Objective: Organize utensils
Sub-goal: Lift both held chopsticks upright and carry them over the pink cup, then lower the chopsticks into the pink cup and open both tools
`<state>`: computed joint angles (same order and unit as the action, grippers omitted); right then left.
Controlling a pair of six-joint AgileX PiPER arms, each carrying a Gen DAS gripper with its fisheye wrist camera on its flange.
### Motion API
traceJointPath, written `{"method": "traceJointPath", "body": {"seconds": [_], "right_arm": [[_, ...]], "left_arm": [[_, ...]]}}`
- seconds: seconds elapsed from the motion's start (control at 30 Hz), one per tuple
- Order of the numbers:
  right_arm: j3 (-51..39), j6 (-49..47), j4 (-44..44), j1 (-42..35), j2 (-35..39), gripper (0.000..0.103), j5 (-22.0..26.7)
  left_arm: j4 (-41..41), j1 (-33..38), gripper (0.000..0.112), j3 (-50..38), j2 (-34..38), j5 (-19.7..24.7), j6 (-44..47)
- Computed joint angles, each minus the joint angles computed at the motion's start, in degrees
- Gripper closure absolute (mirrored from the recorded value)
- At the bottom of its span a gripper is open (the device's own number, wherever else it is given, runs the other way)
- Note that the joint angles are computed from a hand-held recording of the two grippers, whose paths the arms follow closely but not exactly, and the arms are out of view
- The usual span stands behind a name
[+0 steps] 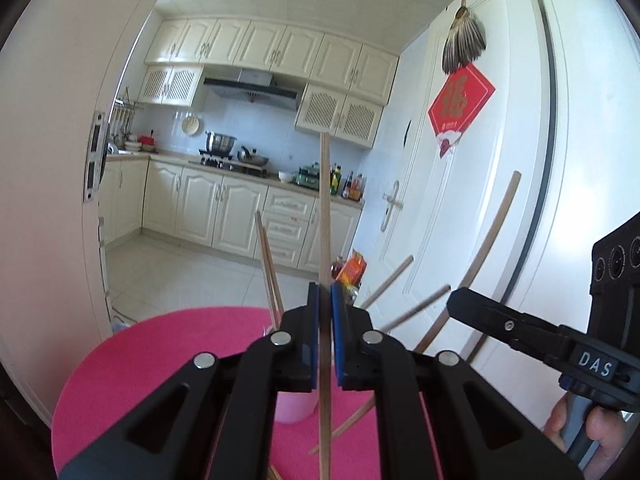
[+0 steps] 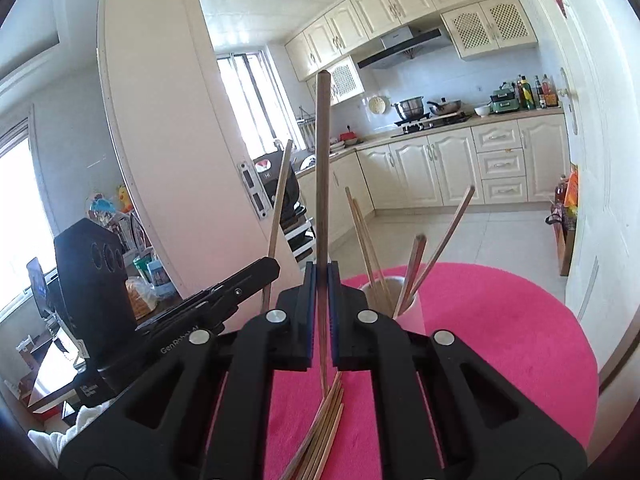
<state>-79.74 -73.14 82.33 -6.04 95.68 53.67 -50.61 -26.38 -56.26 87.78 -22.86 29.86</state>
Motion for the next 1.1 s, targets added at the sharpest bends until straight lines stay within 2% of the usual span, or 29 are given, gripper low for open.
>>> {"method": "traceJointPath", "body": {"seconds": [0.13,0.23,0.4,0.7,0.97,1.07,1.1], "right_arm": [[-3.7,-2.0,3.2,-0.1,1.5,0.097,-2.7],[-5.8,-3.9,4.9,0.5,3.0,0.097,-5.3],[-8.8,-5.3,5.5,2.1,6.2,0.097,-7.6],[-11.9,-6.2,4.9,3.9,10.8,0.097,-9.7],[-13.4,-3.6,2.3,5.2,12.8,0.097,-10.0],[-12.8,-3.5,1.7,5.7,13.0,0.097,-10.8],[-12.6,-3.4,1.6,5.8,13.0,0.097,-10.9]], "left_arm": [[9.3,0.2,0.106,-2.6,4.3,-9.0,-8.9],[10.9,0.1,0.106,-6.0,8.6,-14.8,-10.3],[7.6,0.5,0.106,-13.4,15.5,-17.7,-6.1],[6.4,2.8,0.106,-21.2,23.0,-17.9,-5.2],[6.0,3.8,0.106,-21.6,24.3,-14.1,-4.7],[5.5,4.5,0.105,-21.3,23.2,-10.2,-4.2],[4.7,4.8,0.099,-21.4,22.9,-8.9,-3.4]]}}
